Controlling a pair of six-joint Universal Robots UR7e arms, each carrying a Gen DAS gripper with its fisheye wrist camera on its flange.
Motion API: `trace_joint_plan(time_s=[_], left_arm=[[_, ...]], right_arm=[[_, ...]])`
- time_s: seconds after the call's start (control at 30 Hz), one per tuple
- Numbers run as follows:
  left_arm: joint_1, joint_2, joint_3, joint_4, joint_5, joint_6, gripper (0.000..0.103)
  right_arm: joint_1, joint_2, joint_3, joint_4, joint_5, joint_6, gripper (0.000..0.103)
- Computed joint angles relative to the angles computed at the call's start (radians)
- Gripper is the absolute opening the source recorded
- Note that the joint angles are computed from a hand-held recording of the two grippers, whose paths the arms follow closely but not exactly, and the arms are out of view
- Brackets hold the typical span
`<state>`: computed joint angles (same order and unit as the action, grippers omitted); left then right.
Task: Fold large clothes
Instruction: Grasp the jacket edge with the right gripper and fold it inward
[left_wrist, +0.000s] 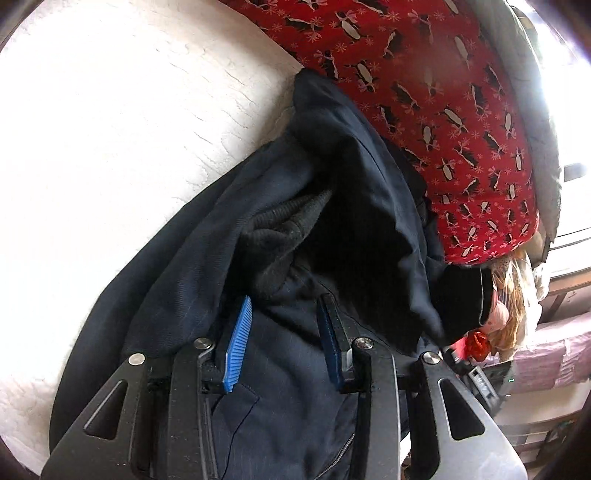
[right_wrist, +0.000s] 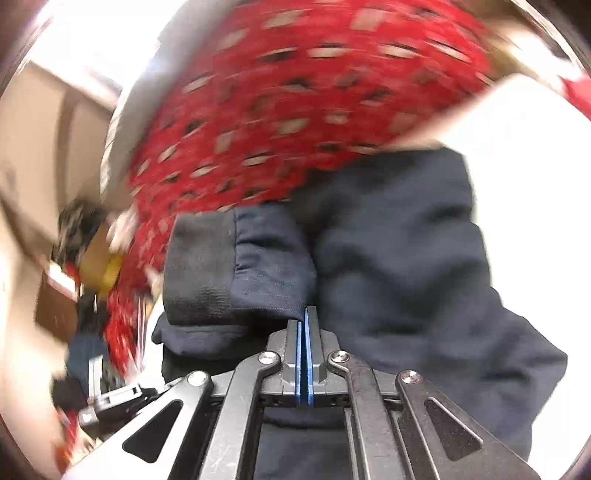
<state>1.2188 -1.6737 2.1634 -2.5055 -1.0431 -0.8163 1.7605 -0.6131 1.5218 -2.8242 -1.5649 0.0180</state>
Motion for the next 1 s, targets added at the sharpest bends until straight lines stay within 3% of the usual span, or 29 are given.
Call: trace_joint_plan(time_s=[0.1,0.2,0.23,0.3,0.37,0.43,0.5,0.63,0.67,0.7,0.73,0.8,0.87,0.9,0.97,1.0], left_arm=[[-0.007,-0.013,0.003,0.006,0.007,-0.012,0.033],[-0.018,-0.043,0.026,-0.058,-0.030,-0.012,0.033],[-0.022,-0.045,0.028,-0.088,-0.044,-0.004,0.033],[-0.033,-0.027,0.010,-0.117,-0.047,0.030,0.034],[-0.037,0.005,-0.021,-0.121,-0.029,0.059,0.052],[-0.020,0.058,-0.063,-0.124,-0.013,0.075,0.054],[0.031,0.117,-0.118,-0.113,-0.061,0.066,0.054],[0.095,0.193,-0.182,-0.160,-0.095,0.026,0.051],[0.100,0.199,-0.188,-0.172,-0.089,0.025,0.032],[0.102,0.204,-0.197,-0.175,-0.077,0.027,0.013],[0.103,0.202,-0.207,-0.169,-0.083,0.044,0.002],[0.068,0.166,-0.180,-0.191,-0.034,0.066,0.002],[0.039,0.128,-0.150,-0.175,-0.004,0.093,0.002],[0.023,0.106,-0.128,-0.153,0.025,0.094,0.002],[0.025,0.083,-0.100,-0.097,0.053,0.073,0.002],[0.048,0.093,-0.100,-0.082,0.034,0.060,0.002]], right_arm=[[-0.064,-0.036,0.053,0.008,0.052,0.126,0.006],[-0.082,-0.065,0.098,-0.034,0.063,0.145,0.007],[-0.087,-0.073,0.109,-0.048,0.088,0.143,0.012],[-0.088,-0.075,0.108,-0.056,0.112,0.134,0.042],[-0.080,-0.067,0.097,-0.077,0.109,0.130,0.047],[-0.070,-0.047,0.064,-0.070,0.077,0.133,0.048],[-0.062,-0.016,0.014,-0.038,0.033,0.165,0.049],[-0.062,0.021,-0.044,0.007,0.027,0.230,0.049],[-0.062,0.027,-0.054,0.010,0.040,0.226,0.048],[-0.060,0.031,-0.065,0.018,0.043,0.208,0.032],[-0.058,0.031,-0.068,0.018,0.050,0.186,0.019],[-0.058,0.020,-0.072,0.027,0.101,0.136,0.015],[-0.068,-0.016,-0.029,-0.029,0.228,0.114,0.015],[-0.067,-0.031,-0.012,-0.042,0.251,0.096,0.015],[-0.065,-0.063,0.037,-0.060,0.258,0.066,0.015],[-0.065,-0.068,0.049,-0.031,0.227,0.060,0.015]])
